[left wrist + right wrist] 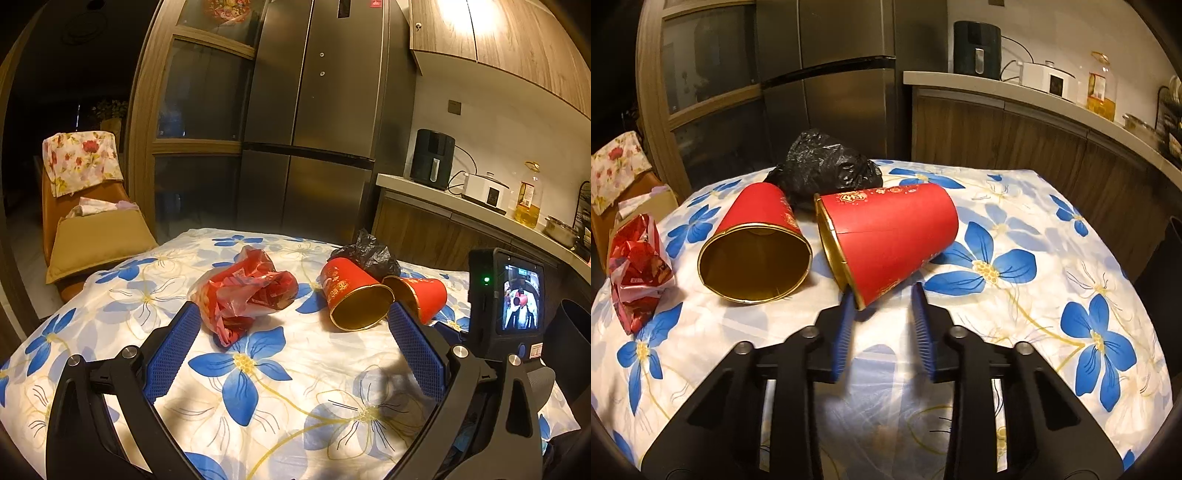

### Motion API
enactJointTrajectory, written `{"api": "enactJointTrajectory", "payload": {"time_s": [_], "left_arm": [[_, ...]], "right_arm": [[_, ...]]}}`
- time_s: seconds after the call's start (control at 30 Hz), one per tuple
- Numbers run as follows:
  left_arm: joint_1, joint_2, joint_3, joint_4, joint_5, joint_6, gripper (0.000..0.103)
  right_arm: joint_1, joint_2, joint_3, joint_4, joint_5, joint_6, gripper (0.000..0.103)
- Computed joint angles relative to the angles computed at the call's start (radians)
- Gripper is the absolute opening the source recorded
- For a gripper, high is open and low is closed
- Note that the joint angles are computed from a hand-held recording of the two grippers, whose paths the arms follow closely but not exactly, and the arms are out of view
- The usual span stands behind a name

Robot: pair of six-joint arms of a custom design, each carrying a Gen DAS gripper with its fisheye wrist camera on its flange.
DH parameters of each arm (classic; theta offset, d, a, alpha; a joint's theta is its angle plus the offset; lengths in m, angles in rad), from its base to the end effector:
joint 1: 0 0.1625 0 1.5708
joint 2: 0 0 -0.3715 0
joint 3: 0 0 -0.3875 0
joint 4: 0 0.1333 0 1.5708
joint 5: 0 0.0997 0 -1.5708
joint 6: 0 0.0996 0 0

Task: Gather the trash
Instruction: 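Reach the right tool toward the red paper cup while the left tool approaches the red snack bag, then grasp the large red cup with the right tool while the left tool grasps the red snack bag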

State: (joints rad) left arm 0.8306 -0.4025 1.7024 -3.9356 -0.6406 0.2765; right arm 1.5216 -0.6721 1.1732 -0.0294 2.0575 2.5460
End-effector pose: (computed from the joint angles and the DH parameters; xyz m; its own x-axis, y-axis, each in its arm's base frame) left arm -0.2108 -0.5468 -0.0070 -0.7903 -0.0127 -0.6126 0.5640 0.3755 -0.7355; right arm 0.0540 -0.6671 0.0788 -0.7264 0.1259 0.6757 -0.4653 0.6335 -0.6182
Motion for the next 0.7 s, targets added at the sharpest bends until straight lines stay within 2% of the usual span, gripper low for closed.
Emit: {"api": "enactJointTrajectory", "payload": {"time_s": [0.13,0.23,0.5,0.63,0.7], "left_arm": [[0.003,-0.006,0.004,-0.001,0.001,0.007,0.097],[0.009,-0.011,0.003,0.001,-0.002,0.013,0.097],[0.052,-0.052,-0.007,0.079,-0.005,-0.045,0.097],[0.069,-0.045,-0.051,0.101,-0.002,-0.009,0.097],[0.089,-0.058,-0.067,0.159,-0.042,-0.023,0.097]], "right_arm": [[-0.007,-0.012,0.007,0.011,-0.016,0.02,0.011],[-0.013,-0.022,0.015,0.013,-0.021,0.029,0.007],[-0.031,-0.094,0.112,-0.064,-0.051,0.021,0.005],[-0.04,-0.127,0.152,-0.086,-0.066,0.024,0.005],[-0.044,-0.145,0.175,-0.098,-0.075,0.022,0.004]]}}
